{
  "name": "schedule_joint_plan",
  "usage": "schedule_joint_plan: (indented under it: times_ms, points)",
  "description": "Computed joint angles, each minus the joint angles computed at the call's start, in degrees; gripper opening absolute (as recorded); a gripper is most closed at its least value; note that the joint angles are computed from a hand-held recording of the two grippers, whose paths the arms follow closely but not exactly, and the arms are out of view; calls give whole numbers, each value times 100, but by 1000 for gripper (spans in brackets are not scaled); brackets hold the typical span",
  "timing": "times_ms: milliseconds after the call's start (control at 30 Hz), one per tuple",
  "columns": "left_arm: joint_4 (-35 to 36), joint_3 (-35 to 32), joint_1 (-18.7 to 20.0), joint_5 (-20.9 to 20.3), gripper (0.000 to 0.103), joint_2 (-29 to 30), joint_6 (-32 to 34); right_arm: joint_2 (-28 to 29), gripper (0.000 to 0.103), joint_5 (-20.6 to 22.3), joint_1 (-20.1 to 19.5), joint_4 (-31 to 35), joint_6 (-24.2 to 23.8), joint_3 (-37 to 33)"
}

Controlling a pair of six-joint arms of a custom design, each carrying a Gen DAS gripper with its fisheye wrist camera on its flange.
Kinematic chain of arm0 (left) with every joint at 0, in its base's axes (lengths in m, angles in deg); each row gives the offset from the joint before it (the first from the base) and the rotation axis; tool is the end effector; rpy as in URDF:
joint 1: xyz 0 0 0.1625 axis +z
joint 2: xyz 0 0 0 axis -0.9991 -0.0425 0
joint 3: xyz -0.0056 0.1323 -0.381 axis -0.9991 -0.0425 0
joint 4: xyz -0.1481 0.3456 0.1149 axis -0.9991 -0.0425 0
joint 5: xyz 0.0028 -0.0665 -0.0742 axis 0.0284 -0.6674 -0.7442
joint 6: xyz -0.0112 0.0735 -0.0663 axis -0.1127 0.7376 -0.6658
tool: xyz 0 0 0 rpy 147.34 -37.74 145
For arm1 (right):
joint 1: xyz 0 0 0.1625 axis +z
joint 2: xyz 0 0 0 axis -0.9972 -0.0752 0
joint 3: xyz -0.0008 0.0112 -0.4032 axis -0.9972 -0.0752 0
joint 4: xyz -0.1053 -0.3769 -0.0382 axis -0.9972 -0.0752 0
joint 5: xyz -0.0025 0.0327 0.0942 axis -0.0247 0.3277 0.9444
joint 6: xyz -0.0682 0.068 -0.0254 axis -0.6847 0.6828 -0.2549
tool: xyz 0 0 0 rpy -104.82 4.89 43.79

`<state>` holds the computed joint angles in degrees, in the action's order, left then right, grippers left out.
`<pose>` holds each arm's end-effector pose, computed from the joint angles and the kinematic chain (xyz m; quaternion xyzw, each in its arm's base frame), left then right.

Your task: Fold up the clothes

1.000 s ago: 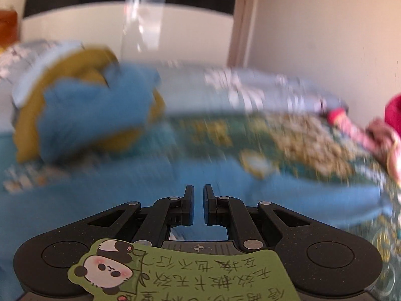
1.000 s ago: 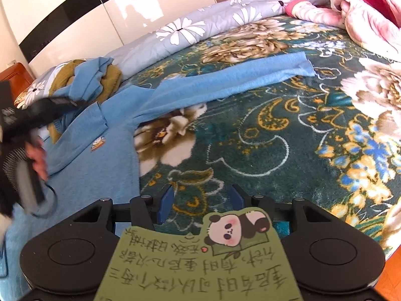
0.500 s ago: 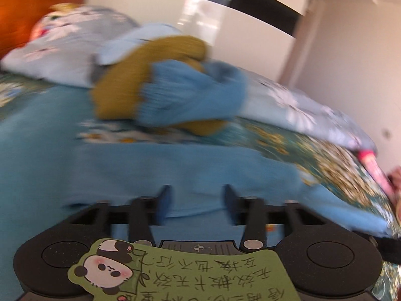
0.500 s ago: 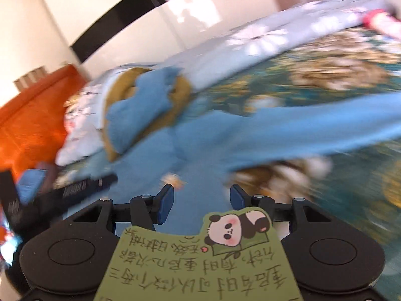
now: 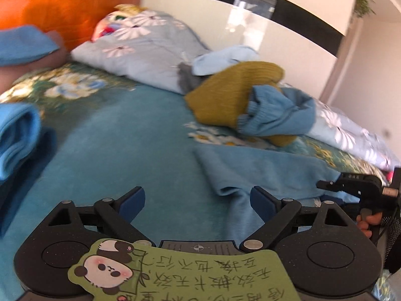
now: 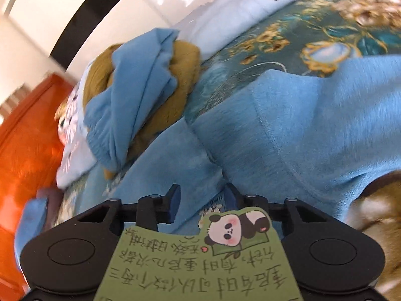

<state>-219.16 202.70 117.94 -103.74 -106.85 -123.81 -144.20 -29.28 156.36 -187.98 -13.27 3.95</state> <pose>-0.3149 -0.4486 -0.0077 -0.0497 0.8085 -0.5093 0.2907 -0.0809 -0.6852 0.2768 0.0392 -0.9386 0.3406 0.0374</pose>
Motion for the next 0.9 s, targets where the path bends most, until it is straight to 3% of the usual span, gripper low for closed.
schedule_joint_plan:
  times_ms: [67,133,233,467,567,733,800,900]
  points:
    - [18,56,25,-37,91,-39,-253,84,16,-119,45,-262,102,19]
    - [-123,65,53,-65,91,-32,-183,155,6,-198,76,-260,205,-54]
    - [-373,66,63,-58,91,27,56,111,4,-76,116,-404,249,6]
    - [-326,40,82,-148,91,69,-12,-422,4,920,118,-1136,-445,540]
    - [-381,-7,113,-226,91,114,69,-467,4,635,23,-1648,-305,588]
    - [-545,-293,246,-374,91,307,558,-372,4,-110,-109,-1149,-427,378]
    - [-627,-450,306,-393,91,401,822,-319,4,-310,-131,-1283,-554,423]
    - [-938,-636,370,-395,91,552,1184,-336,4,-396,-190,-1547,-347,507]
